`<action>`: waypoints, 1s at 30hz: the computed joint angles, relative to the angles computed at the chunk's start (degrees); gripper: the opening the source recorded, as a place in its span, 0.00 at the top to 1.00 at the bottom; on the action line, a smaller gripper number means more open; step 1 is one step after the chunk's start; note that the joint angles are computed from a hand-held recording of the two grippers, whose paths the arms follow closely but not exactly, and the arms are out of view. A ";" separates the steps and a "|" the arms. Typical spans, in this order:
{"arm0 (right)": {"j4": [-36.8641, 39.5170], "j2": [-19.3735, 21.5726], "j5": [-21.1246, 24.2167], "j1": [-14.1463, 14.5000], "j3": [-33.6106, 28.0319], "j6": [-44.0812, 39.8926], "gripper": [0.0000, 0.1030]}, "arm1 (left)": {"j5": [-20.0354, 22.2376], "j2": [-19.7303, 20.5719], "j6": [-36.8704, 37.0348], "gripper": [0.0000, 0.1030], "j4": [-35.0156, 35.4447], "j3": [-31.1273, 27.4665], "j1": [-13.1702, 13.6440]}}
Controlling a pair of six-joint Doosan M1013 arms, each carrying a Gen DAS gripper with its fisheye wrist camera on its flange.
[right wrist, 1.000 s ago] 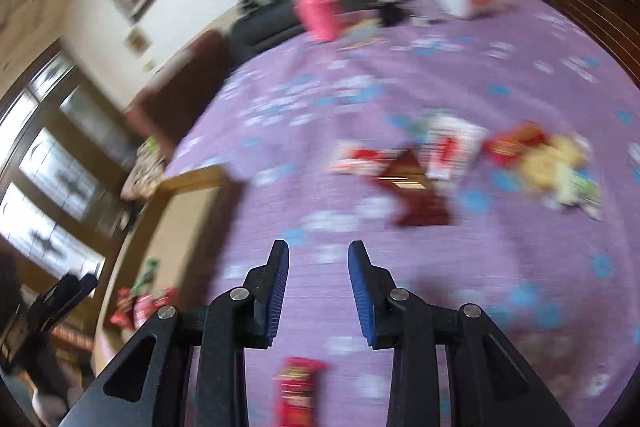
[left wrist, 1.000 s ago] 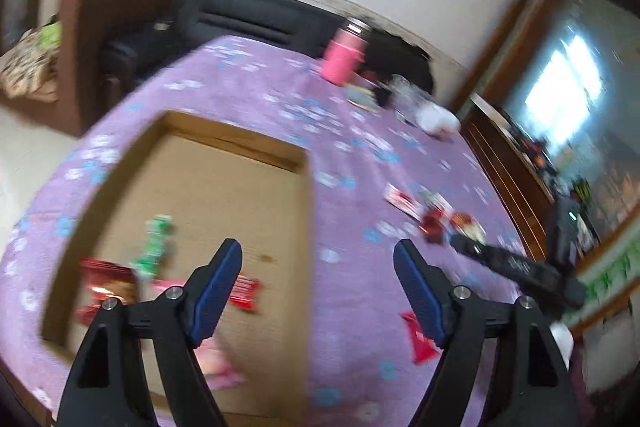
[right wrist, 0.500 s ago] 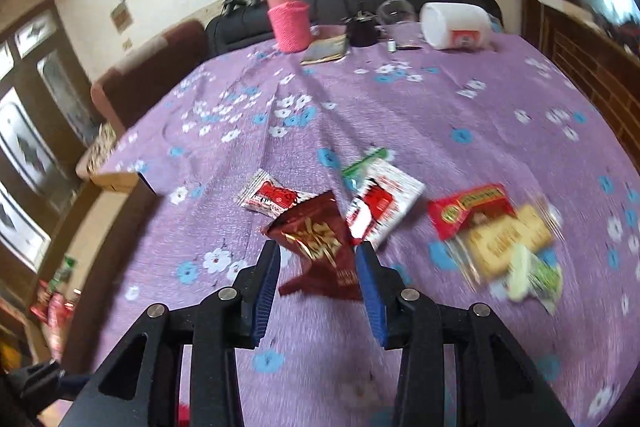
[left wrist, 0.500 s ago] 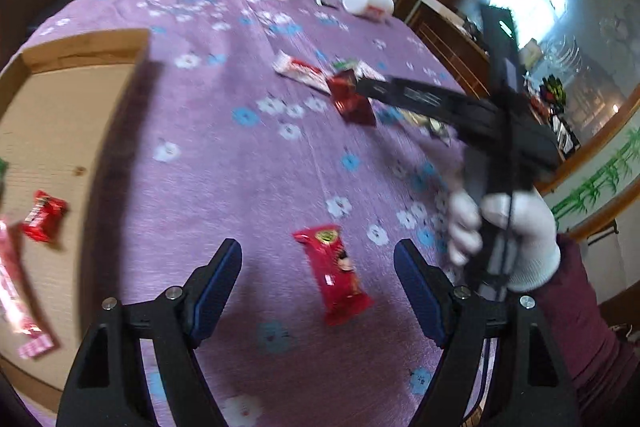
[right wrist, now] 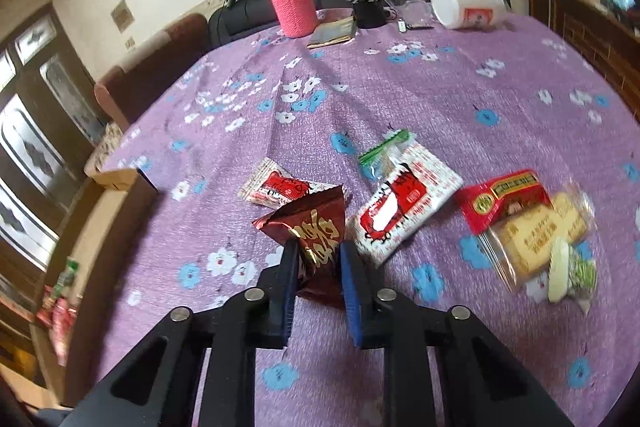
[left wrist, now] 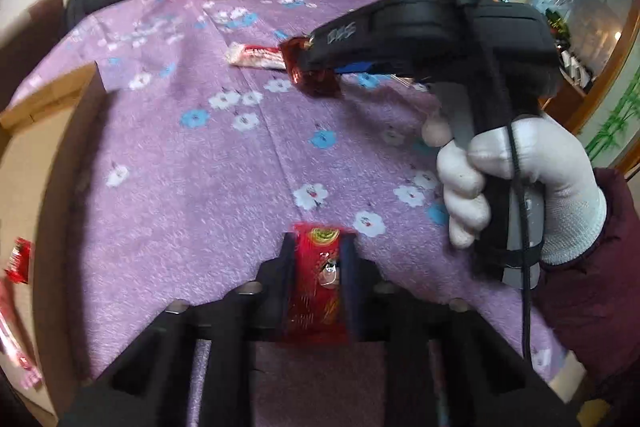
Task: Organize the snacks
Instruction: 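Carry both snacks over the box and open both tools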
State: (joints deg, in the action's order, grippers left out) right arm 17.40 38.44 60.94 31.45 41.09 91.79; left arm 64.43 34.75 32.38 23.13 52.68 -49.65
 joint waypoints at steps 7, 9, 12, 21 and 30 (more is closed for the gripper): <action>5.16 -4.93 -3.06 -1.55 6.93 -1.05 0.94 | -4.46 -2.60 -3.85 0.82 0.70 3.82 0.28; 6.70 -6.38 -3.87 -1.88 9.07 -1.86 0.96 | -6.14 -3.47 -5.31 0.82 1.39 4.93 0.32; 7.32 -8.10 -4.69 -1.91 11.46 -3.22 0.96 | -8.03 -4.79 -7.53 0.82 2.33 6.58 0.33; -8.97 -6.33 -7.04 0.41 9.05 8.21 0.37 | -11.45 -7.95 -13.27 0.82 4.06 11.31 0.21; -4.84 -0.32 0.20 -1.02 0.77 13.23 0.69 | -12.90 -10.77 -18.83 0.82 7.69 14.45 0.21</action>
